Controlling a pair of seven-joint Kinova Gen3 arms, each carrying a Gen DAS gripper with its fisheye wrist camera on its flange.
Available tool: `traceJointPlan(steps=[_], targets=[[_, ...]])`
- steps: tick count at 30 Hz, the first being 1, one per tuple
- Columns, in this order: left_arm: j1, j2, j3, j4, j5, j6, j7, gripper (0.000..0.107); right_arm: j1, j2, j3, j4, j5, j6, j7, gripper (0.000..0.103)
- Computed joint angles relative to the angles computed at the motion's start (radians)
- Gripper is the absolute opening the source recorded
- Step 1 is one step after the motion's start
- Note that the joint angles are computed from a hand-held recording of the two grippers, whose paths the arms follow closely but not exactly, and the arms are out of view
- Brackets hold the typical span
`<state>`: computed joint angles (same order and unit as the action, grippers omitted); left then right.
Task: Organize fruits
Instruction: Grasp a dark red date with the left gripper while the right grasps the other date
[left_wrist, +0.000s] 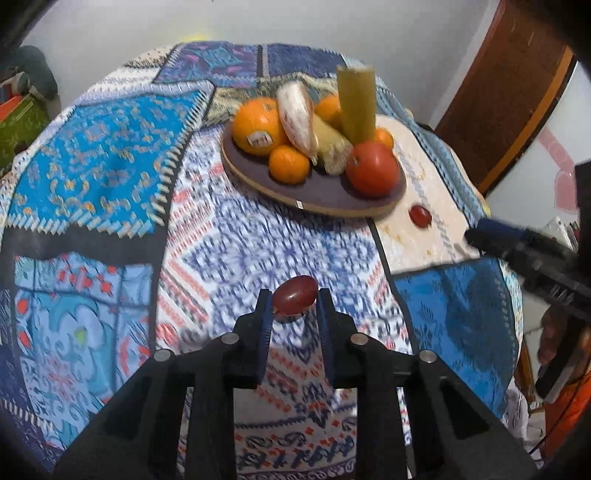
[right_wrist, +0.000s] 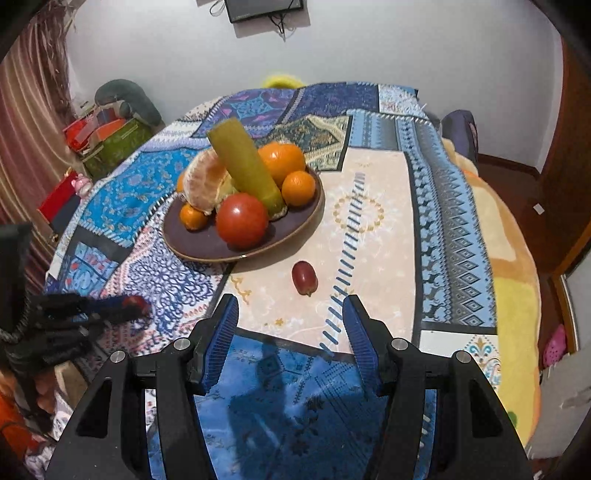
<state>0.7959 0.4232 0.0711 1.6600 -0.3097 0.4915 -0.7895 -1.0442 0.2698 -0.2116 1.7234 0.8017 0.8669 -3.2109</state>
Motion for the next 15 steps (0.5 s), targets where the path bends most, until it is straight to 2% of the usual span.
traceJointPlan(steps=[3, 12, 15], targets=[[-0.006, 0.0, -0.007, -0.016, -0.01, -0.003, -0.003, 0.023, 0.021, 0.017, 0.004, 0.0, -0.021, -0.03, 0.031, 0.055], [-0.009, 0.039, -0.018, -0.08, -0.034, -0.004, -0.027, 0.023, 0.061, 0.077, 0.04, -0.032, -0.106, -0.071, 0.157, 0.033], [-0.022, 0.056, -0.012, -0.093, -0.016, -0.01, -0.049, 0.023, 0.042, 0.093, 0.062, -0.041, -0.098, -0.067, 0.168, 0.029]])
